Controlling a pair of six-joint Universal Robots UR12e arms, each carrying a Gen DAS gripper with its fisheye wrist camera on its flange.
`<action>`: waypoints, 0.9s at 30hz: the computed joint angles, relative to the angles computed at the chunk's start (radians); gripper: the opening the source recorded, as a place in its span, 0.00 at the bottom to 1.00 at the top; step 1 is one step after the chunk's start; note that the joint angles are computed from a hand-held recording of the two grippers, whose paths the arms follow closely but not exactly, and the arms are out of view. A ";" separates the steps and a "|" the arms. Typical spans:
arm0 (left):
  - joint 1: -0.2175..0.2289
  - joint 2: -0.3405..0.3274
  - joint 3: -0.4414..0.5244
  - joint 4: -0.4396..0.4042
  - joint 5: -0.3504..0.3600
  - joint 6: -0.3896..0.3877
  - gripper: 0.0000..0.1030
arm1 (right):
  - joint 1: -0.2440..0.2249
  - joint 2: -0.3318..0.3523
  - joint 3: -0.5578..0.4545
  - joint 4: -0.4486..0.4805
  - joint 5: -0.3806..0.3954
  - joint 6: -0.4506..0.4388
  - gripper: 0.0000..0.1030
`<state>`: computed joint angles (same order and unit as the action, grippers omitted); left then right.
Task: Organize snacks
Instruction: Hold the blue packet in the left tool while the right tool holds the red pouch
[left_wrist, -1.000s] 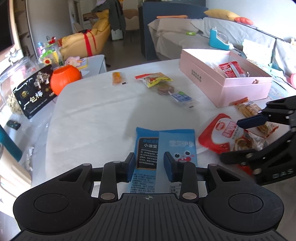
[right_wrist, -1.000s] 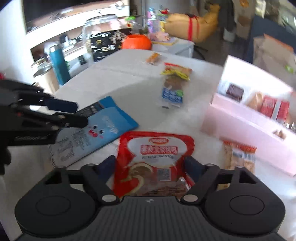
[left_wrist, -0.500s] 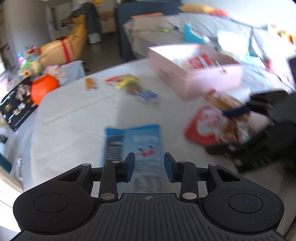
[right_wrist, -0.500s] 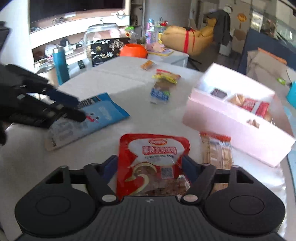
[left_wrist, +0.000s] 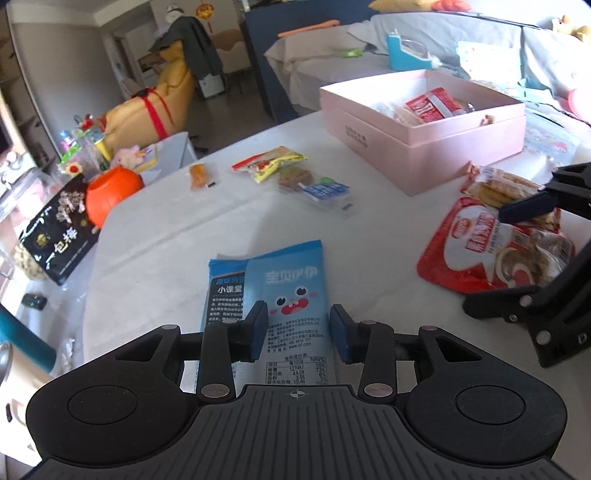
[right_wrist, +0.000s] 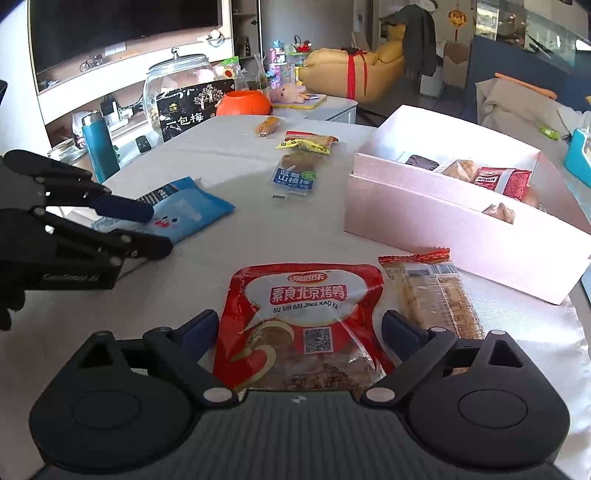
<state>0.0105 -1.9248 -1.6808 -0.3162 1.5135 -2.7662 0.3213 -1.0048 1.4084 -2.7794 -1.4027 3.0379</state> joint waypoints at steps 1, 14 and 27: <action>0.001 -0.001 0.001 0.001 0.001 -0.002 0.41 | 0.000 0.000 0.000 0.001 0.001 0.001 0.93; 0.060 0.014 0.008 -0.085 -0.249 -0.104 0.68 | 0.002 0.003 -0.004 0.003 -0.009 0.006 0.96; 0.060 0.000 0.014 -0.056 -0.098 -0.166 0.79 | 0.002 0.003 -0.004 0.003 -0.008 0.005 0.96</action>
<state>0.0702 -1.9247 -1.6670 -0.3723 1.4153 -2.9326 0.3232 -1.0021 1.4044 -2.7768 -1.4111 3.0427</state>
